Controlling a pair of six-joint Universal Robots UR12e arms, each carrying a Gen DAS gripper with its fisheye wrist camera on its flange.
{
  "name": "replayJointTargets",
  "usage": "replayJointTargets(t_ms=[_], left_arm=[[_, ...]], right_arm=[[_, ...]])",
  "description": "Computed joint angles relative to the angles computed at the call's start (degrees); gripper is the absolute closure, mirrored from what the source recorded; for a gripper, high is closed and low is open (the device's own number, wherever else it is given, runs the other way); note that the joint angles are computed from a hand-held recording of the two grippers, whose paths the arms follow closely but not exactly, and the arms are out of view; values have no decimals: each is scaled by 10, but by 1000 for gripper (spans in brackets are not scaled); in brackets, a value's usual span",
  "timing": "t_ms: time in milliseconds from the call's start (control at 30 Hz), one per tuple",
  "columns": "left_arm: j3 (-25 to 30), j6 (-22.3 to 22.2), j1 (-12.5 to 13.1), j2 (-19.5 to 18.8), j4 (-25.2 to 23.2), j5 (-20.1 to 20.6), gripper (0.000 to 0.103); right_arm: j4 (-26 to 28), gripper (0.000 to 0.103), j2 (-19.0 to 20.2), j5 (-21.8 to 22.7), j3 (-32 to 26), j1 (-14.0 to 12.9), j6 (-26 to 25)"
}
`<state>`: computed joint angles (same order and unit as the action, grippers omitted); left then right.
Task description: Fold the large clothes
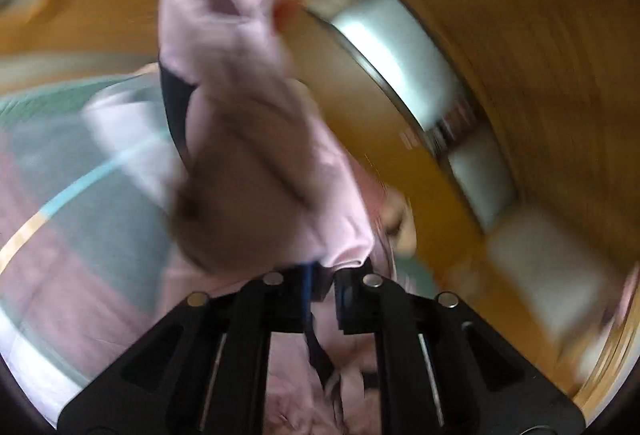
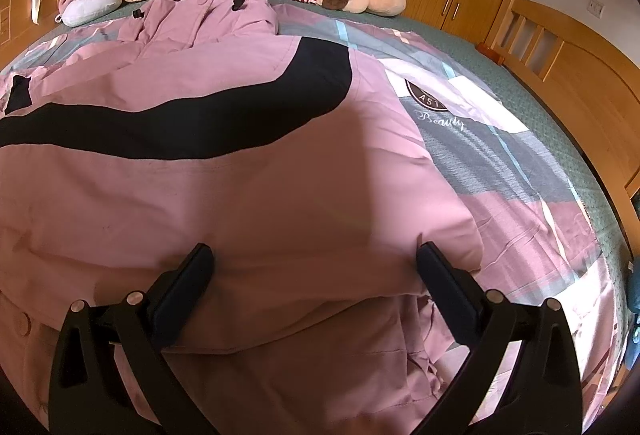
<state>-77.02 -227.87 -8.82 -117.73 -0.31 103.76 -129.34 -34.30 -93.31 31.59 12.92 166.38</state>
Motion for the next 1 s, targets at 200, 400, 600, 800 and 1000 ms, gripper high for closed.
replayJointTargets(t_ms=[200, 400, 600, 800, 1000], left_arm=[[167, 183, -49, -81, -169, -124, 94], [326, 330, -95, -170, -390, -136, 67], [322, 393, -119, -171, -388, -53, 31], [298, 287, -101, -159, -396, 34, 27], [277, 210, -86, -144, -410, 39, 27]], right_arm=[[11, 1, 3, 2, -9, -1, 4], [35, 1, 5, 24, -21, -5, 17], [87, 1, 12, 41, -56, -10, 47], [115, 1, -1, 252, -57, -47, 172], [178, 1, 27, 487, -88, -75, 272]])
